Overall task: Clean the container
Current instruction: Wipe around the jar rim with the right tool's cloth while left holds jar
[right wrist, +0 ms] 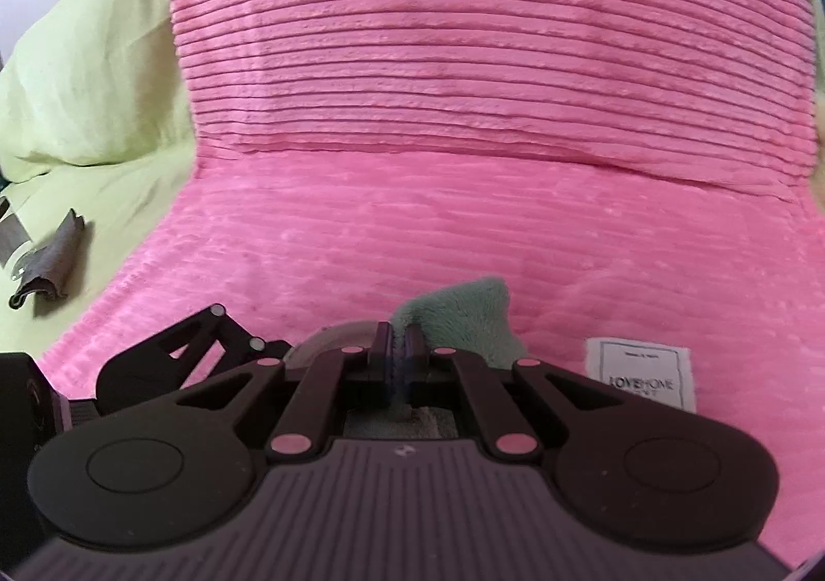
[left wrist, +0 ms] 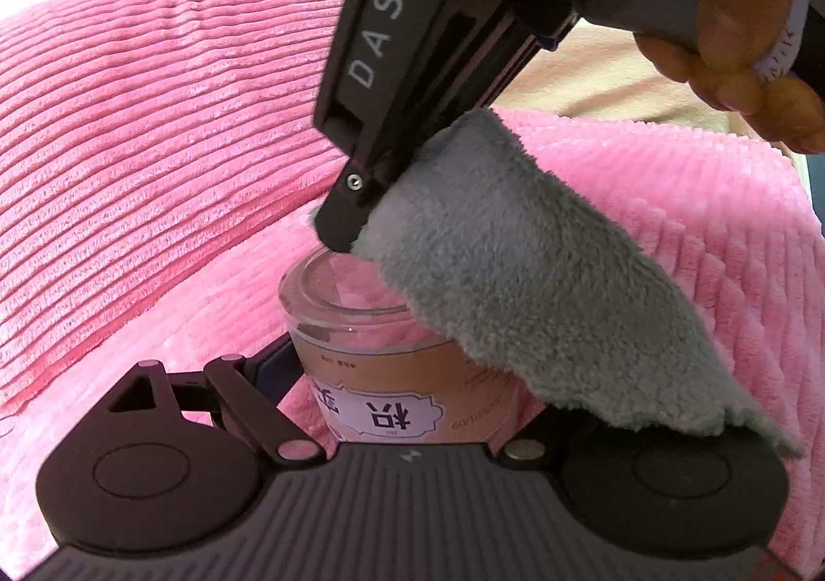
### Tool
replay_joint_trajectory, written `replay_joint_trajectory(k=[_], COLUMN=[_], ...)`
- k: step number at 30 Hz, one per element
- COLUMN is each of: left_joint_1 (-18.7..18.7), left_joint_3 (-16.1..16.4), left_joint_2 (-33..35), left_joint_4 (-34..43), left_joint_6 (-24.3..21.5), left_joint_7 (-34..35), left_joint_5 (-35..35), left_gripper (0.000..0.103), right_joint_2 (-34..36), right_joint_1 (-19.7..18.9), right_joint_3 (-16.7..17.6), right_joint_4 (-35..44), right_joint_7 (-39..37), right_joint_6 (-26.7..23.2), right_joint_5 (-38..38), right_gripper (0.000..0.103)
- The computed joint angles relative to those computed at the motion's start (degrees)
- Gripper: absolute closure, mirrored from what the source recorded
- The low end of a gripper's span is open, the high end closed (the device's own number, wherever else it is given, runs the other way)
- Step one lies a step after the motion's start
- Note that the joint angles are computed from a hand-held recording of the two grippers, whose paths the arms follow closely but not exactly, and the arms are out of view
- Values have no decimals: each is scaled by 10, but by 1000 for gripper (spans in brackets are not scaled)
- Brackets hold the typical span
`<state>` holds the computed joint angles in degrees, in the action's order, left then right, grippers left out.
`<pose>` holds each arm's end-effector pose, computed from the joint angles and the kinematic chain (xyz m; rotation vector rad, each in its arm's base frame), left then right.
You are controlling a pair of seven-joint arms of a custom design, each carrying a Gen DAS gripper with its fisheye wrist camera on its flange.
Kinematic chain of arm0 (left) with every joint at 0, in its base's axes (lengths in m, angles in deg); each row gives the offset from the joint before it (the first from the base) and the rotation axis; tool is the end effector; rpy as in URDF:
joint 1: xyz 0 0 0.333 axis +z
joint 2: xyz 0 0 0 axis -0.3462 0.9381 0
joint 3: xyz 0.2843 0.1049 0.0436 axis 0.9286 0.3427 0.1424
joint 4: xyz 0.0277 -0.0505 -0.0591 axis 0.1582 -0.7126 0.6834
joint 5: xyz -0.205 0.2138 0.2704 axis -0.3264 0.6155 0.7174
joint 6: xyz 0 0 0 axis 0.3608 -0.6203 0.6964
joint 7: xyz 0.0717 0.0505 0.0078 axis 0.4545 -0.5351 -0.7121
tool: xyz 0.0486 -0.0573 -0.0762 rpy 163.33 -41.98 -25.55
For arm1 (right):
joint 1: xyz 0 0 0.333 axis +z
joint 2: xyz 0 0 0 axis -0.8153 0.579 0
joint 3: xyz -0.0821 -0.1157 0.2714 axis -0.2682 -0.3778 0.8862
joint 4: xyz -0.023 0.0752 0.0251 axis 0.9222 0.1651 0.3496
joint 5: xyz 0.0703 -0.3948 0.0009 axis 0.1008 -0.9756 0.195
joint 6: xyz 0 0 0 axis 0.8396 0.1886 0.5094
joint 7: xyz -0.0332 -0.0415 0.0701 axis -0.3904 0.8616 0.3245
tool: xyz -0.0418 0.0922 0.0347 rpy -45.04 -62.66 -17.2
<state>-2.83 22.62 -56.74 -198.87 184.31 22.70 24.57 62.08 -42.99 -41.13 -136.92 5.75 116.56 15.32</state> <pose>0.6605 -0.0795 0.3888 -1.0212 1.9912 -0.8800 0.7382 0.2205 0.4388 -2.0592 1.1999 -0.3374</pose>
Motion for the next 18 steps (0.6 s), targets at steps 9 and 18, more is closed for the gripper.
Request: replay_joint_trajectory(k=[9, 18], left_joint_1=[-2, -8], left_joint_3=[1, 7], left_joint_2=[11, 0], left_joint_4=[13, -2], left_joint_6=[-8, 0], left_joint_7=[3, 9], left_joint_5=[6, -2], left_gripper=[14, 14], right_joint_2=[-39, -68], right_joint_1=[3, -13], right_joint_3=[-11, -1], right_joint_4=[-59, -103], right_joint_7=[20, 21], right_joint_6=[23, 34], right_joint_5=[-9, 28], right_gripper=[102, 102])
